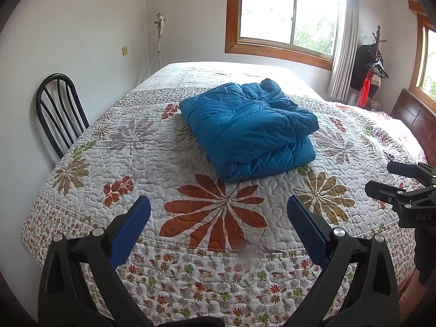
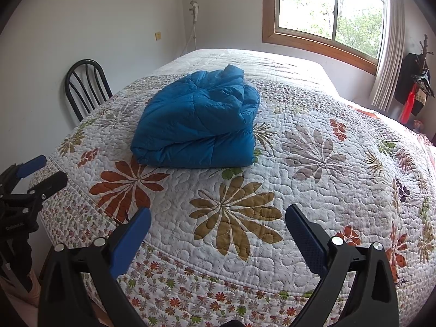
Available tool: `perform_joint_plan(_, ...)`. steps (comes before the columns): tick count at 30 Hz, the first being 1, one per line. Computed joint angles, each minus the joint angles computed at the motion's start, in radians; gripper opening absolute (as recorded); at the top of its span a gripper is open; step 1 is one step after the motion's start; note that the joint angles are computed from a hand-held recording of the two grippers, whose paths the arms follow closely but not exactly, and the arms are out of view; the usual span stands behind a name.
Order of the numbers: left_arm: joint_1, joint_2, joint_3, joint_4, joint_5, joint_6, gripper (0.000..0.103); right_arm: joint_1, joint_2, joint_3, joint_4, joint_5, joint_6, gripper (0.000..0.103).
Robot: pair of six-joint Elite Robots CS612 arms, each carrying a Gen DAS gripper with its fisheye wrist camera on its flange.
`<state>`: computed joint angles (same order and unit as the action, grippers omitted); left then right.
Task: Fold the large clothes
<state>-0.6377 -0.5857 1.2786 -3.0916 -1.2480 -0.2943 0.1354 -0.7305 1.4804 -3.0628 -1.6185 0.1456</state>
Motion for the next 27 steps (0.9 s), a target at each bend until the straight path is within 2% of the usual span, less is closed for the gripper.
perform_joint_plan(27, 0.005, 0.002, -0.003, 0.0, -0.005, -0.01, 0.099, 0.0, 0.003, -0.004, 0.006, -0.004, -0.006, 0.099)
